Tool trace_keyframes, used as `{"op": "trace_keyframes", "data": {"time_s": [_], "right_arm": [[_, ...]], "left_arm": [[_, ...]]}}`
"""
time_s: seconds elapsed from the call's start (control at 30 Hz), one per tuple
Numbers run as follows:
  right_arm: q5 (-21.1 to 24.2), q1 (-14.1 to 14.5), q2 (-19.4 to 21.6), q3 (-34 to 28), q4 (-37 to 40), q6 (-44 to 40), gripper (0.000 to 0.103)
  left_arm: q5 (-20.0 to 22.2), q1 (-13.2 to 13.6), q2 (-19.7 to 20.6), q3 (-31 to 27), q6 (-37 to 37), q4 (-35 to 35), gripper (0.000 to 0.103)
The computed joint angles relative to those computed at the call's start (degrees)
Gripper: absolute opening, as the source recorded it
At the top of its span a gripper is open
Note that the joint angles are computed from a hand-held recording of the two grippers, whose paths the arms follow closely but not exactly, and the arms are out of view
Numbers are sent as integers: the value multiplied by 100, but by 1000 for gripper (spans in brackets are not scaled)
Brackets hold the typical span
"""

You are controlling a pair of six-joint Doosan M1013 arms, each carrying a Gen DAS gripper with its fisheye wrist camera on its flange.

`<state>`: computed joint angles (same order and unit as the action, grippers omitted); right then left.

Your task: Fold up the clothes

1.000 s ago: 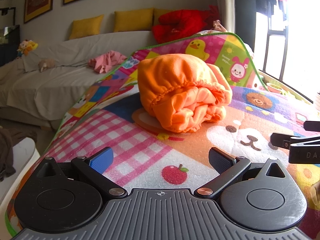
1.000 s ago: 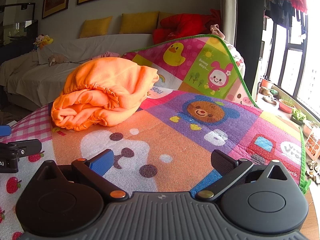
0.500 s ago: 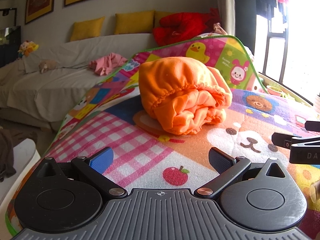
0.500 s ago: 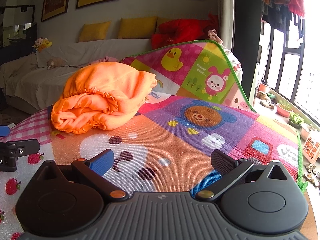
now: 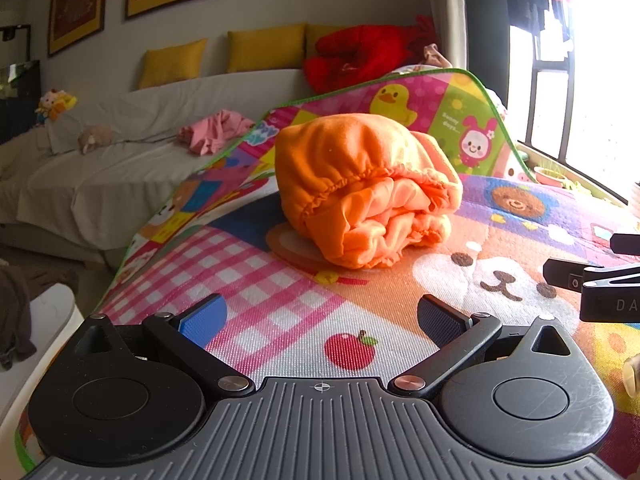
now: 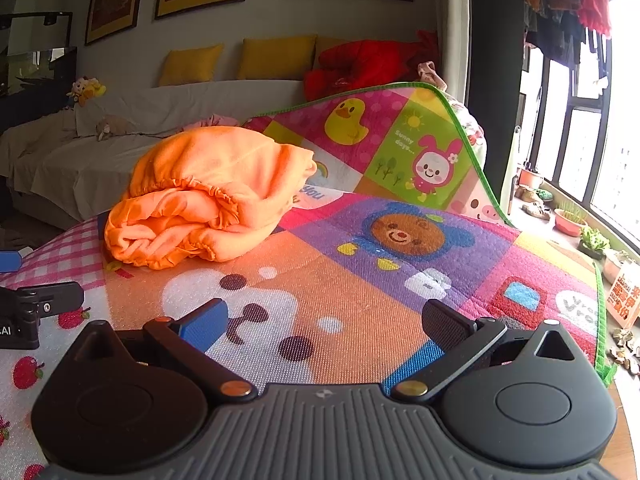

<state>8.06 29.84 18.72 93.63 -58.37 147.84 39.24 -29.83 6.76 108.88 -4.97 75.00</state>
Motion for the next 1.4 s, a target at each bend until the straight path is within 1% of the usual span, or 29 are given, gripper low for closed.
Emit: {"op": "trace_keyframes", "data": {"time_s": [0.17,0.3,0.43,0.57,0.7,0.8,1.1,1.4], "right_arm": [[-4,2,1,4,-121,119,103],[11,10,-5,18,-397,377,103],[52,25,1,11,-467,411,103],[-4,19,-9,34,-696,614,103],[-95,-5,-22,56,-710,668,103],[-111,-5,-31,75,-1038,1019,103],[78,44,-9,43,-1005,909,103],[52,33,-4,25,-615,506,103]], "left_arm": [[12,-18,2,10,-9,68,103],[4,-14,-2,8,7,47,103],[2,-10,-2,2,15,19,103],[14,-10,5,-7,33,-1,103],[45,-13,13,-18,47,-24,103],[54,-17,11,-14,40,-10,103],[-2,3,-5,1,-29,-4,103],[15,-4,-4,-7,14,-52,103]]}}
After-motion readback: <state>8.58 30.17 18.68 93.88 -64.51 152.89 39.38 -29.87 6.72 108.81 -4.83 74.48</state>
